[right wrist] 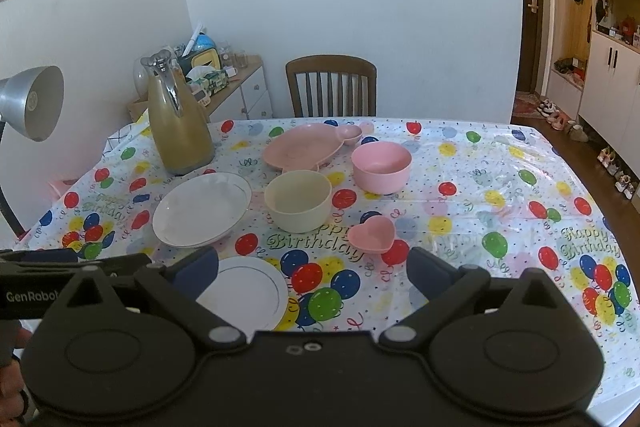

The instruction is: Organize plates and bowls

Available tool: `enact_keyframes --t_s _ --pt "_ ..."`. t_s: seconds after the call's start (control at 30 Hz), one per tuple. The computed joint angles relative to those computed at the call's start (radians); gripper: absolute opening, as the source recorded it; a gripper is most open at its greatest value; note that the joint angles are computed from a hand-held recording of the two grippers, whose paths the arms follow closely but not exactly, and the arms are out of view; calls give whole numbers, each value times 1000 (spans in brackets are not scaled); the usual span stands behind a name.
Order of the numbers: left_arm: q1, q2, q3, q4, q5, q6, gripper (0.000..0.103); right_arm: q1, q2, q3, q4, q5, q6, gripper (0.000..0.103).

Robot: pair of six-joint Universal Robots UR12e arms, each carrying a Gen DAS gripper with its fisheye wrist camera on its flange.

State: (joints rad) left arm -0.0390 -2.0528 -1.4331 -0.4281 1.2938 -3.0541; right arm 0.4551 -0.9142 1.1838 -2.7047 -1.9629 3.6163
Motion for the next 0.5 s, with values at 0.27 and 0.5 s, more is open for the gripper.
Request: enact_keyframes --t_s 0.27,0.5 --pt "-2 0 1 -6 5 -7 103 0 2 -2 -2 4 3 100" --pt "-3 0 2 -6 3 -9 103 0 -1 3 -6 4 4 100"
